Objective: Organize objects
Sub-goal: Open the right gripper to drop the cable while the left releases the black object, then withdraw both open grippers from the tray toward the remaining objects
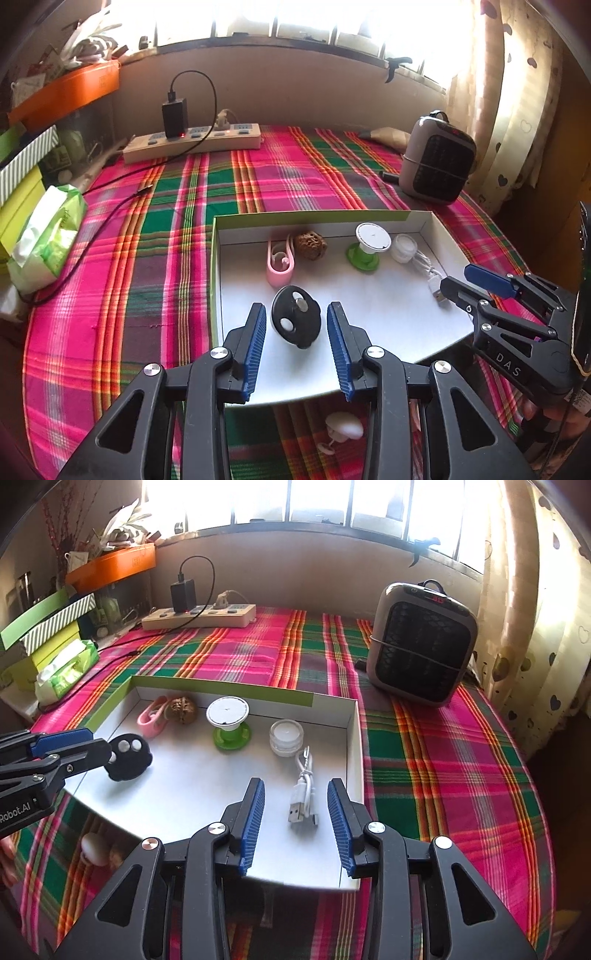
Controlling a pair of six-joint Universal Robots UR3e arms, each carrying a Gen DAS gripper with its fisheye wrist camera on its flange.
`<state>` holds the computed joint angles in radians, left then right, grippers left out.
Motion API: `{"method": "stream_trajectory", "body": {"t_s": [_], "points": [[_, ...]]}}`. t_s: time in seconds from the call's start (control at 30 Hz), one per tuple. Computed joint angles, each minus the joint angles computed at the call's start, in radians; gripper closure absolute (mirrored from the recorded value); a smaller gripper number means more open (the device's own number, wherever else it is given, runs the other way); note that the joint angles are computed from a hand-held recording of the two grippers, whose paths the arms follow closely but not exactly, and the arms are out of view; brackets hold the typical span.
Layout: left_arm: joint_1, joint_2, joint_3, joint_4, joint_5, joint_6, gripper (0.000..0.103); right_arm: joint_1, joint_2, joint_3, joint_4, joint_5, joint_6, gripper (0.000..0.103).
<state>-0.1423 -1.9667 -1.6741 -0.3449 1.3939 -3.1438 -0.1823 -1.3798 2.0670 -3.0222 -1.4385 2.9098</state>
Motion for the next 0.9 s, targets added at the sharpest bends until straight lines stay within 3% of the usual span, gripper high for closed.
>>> {"method": "stream_trajectory", "body": {"t_s": [0.37, 0.9], "points": [[0.008, 0.102, -0.13, 0.056, -0.006, -0.01, 0.07, -0.009, -0.116, 0.123, -0.043, 0.026, 0.009, 0.066], [0.078, 0.273, -0.399, 0.152, -0.098, 0.004, 0.069, -0.073, -0.319, 0.332, -0.067, 0.106, -0.009, 0.065]]}}
